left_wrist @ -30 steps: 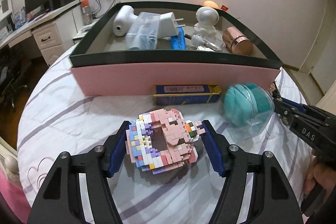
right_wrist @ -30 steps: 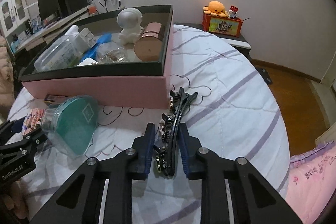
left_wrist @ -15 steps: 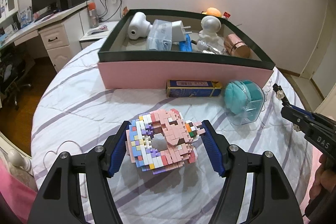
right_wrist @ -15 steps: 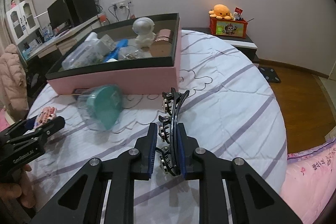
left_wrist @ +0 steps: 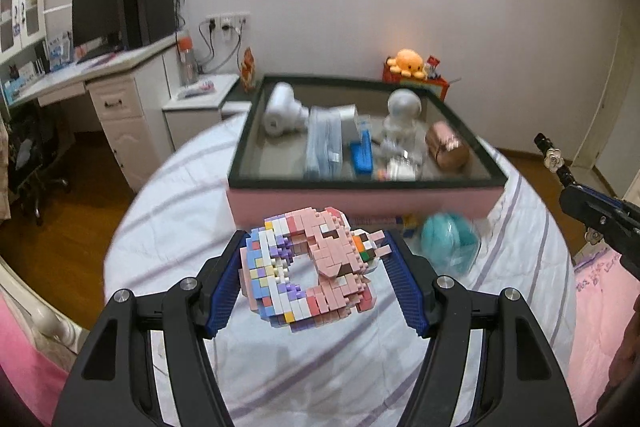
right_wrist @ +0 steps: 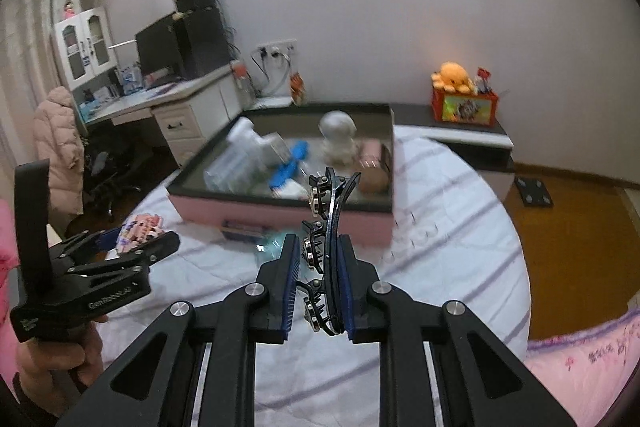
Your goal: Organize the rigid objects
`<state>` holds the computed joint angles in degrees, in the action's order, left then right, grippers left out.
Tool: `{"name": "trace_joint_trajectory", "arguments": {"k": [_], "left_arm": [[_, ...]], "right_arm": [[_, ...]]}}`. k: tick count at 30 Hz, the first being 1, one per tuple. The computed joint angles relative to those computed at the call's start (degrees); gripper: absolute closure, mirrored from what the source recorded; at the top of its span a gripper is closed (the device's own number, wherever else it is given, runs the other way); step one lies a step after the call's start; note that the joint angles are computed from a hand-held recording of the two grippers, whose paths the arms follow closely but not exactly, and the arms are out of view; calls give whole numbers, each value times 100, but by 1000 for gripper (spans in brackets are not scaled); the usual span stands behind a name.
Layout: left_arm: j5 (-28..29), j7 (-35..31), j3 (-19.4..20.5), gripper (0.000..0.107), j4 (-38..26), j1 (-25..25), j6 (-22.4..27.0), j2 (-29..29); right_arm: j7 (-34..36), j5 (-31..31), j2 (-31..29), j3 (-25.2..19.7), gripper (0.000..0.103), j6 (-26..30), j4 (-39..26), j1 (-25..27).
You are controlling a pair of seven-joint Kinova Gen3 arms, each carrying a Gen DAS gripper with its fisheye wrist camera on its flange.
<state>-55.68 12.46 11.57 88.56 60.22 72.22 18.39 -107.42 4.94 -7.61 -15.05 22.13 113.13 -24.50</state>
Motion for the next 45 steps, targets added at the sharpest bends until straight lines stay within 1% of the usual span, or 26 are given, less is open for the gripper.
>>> {"name": "trace_joint_trajectory", "arguments": {"k": [2,5,6,7,9,12,14,16,19,24,27,28,30,31,32,34,36,37,38,39,40,41,42,43,44,45], "left_arm": [[-92,-159,-24,40,-112,-26,68,-28],[-249,-464,-58,40,-359,-62,191,5],[-288,-569,-80,40,-435,-95,185,19],[-309,-665,-105,40,-500,-141,155,32],[-329,-877,-174,40,-649,-264,50,85],[-276,-1224,-294,40,-861,-495,-213,185],[-172,-1506,-393,40,-1045,-664,-406,310],[-23,-1747,-494,40,-1196,-805,-580,429],[305,-2126,-642,40,-1392,-1027,-867,621],[735,-2619,-880,39,-1675,-1129,-1107,947],[926,-2815,-1011,39,-1834,-1106,-1087,1097],[977,-2849,-1061,38,-1905,-1081,-1019,1164],[1031,-2884,-1158,25,-2012,-1023,-910,1257],[1032,-2837,-1214,16,-2016,-983,-881,1277],[1004,-2763,-1267,12,-1975,-934,-882,1269],[899,-2586,-1349,10,-1865,-817,-835,1223],[773,-2321,-1400,8,-1712,-707,-749,1138],[734,-2186,-1393,7,-1609,-683,-730,1067],[671,-2015,-1384,7,-1452,-652,-741,958],[591,-1857,-1358,6,-1318,-623,-740,868],[484,-1656,-1342,6,-1188,-552,-646,770],[397,-1533,-1300,5,-1112,-512,-548,705],[305,-1418,-1251,5,-1026,-474,-475,634],[195,-1277,-1201,5,-920,-411,-390,549],[54,-1103,-1156,5,-811,-306,-255,455],[-47,-987,-1094,5,-747,-239,-135,395]], "right_arm": [[-51,121,68,-64,85,9,-140,8],[19,186,275,-36,85,50,-448,-53],[106,125,335,14,85,53,-519,-94],[178,96,435,90,85,77,-642,-165],[266,128,683,93,85,154,-932,-149],[729,-276,1024,246,85,247,-1301,-175],[1047,-535,1359,265,85,400,-1667,-91],[1146,-597,1647,405,85,559,-1975,-156],[1378,-809,2130,415,85,836,-2449,-50],[1561,-970,2626,480,85,1121,-2843,-6],[1589,-999,2766,516,84,1216,-2917,-8],[1587,-992,2813,533,84,1248,-2942,-18],[1564,-969,2890,567,84,1308,-3002,-44],[1559,-992,2907,567,84,1282,-2985,-29],[1548,-1012,2915,569,84,1253,-2964,-18],[1413,-937,2909,651,82,1186,-2895,-87],[1434,-1000,2886,605,58,1096,-2815,-26],[1580,-1157,2864,452,55,1018,-2743,130],[1709,-1290,2838,362,48,990,-2694,225],[1747,-1333,2809,350,40,959,-2649,230],[1693,-1294,2722,403,36,856,-2541,165],[1588,-1228,2612,501,20,720,-2403,69],[1557,-1256,2491,493,9,545,-2234,79],[1609,-1377,2357,378,7,364,-2051,194],[1658,-1508,2200,277,0,200,-1855,304],[1628,-1547,2081,275,0,113,-1731,308]]}}
